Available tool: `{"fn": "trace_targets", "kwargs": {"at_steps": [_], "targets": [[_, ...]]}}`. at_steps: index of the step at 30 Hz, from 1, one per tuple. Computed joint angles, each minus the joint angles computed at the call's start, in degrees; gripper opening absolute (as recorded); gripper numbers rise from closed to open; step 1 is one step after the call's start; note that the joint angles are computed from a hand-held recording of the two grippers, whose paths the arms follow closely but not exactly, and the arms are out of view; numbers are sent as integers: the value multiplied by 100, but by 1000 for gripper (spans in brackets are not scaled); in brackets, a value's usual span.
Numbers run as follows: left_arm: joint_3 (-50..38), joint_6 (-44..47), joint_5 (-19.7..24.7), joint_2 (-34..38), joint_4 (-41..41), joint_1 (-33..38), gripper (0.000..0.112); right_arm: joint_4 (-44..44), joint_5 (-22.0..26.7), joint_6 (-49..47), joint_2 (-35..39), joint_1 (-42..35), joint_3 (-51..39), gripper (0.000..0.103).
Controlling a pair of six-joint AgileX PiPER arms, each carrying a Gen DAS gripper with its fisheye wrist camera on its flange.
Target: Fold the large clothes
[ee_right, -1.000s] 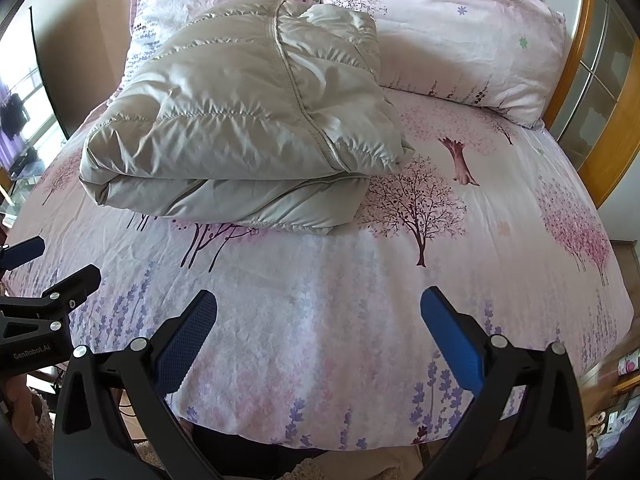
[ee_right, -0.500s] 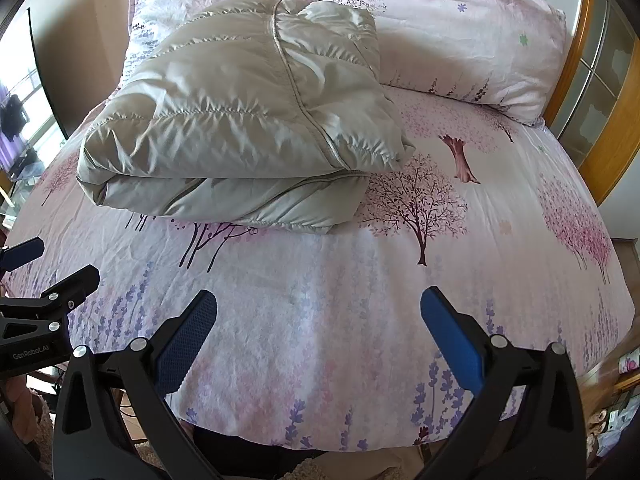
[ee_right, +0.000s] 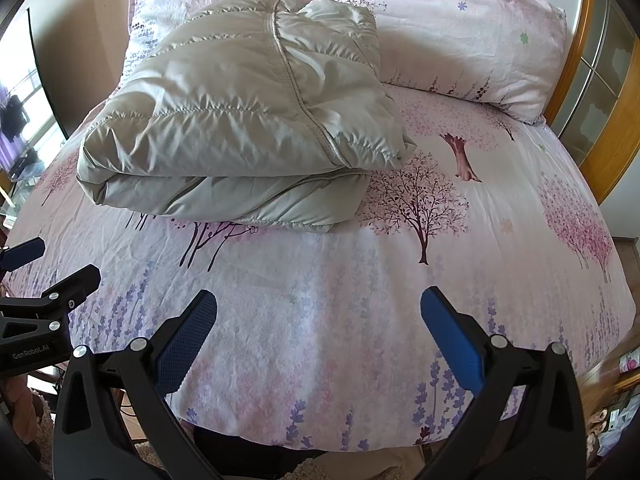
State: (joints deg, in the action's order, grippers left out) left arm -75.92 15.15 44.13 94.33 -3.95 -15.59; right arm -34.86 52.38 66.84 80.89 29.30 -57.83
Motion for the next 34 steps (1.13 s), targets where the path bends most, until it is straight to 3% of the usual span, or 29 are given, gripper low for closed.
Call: {"fn": "trace_targets", "kwargs": {"at_steps": [34], "targets": [[33,108,-7,10,-35,-46,101,24,-33,44,70,22,-17,102]]}}
